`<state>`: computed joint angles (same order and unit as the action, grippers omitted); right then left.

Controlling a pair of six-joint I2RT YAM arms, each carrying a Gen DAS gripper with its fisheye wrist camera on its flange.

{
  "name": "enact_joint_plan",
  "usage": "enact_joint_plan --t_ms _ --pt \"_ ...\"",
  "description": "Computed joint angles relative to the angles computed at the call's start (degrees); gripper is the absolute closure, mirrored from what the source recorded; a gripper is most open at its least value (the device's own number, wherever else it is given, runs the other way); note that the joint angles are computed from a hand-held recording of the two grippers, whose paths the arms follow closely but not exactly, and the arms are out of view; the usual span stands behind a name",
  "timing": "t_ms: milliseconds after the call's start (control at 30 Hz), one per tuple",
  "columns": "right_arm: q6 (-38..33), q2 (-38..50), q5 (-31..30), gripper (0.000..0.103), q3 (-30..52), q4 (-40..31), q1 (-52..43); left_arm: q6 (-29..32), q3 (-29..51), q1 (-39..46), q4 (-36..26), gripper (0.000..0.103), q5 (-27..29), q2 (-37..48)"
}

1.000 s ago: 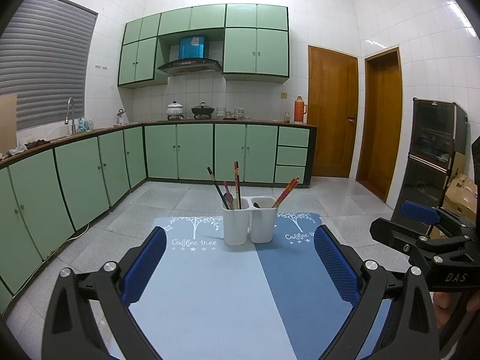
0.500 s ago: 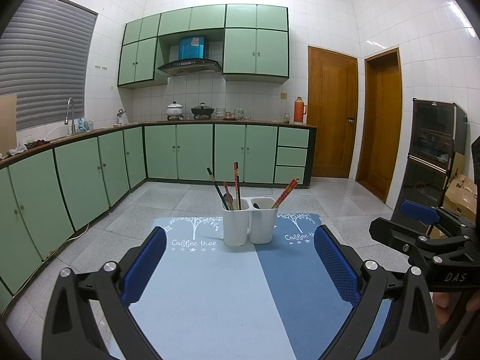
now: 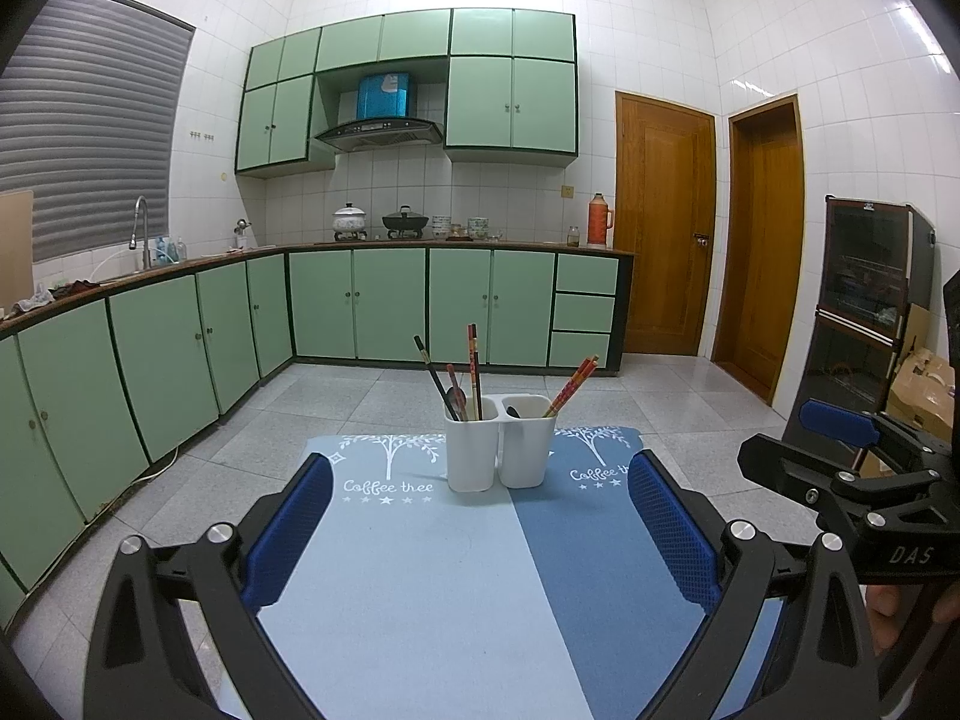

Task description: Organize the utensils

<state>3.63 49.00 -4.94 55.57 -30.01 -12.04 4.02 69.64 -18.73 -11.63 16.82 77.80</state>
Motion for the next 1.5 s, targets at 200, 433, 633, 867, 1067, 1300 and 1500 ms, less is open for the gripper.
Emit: enact_joint_plan --t_ms 200,433,633,867,1067,1300,1500 --pt "-0.01 -0.04 0.02 0.006 -0.13 0.06 0.01 -0.03 -0.10 -0.05 0.02 0.006 -0.07 -0.04" --pt "-0.04 0.01 0.05 0.006 -0.14 0.13 0.03 -0.08 -0.18 0.03 0.17 0.006 0.04 0.01" --pt "-0.01 -0.18 0.07 0.006 -0.42 0.26 0.04 -0.03 -0.09 0.06 0.09 0.006 0.10 -0.05" --pt "-0.12 -0.17 -0.04 0.006 -0.47 0.31 -0.04 -0.12 -0.14 -0.03 0.11 0.006 -0.01 -0.12" --pt "-0.14 -0.17 -0.17 0.006 -0.51 0.30 -0.15 -0.02 -0.10 0.03 -0.06 0.006 0.13 -0.17" --pt "-0.19 -0.12 -0.19 0.006 -0.48 0.27 -0.23 -0.29 0.21 0.15 -0.39 0.006 0.62 -0.19" --pt "-0.40 -0.01 -0.76 0.006 -0.40 0.17 -0.82 -0.28 0.27 0.40 -0.61 0.006 0.89 -0.31"
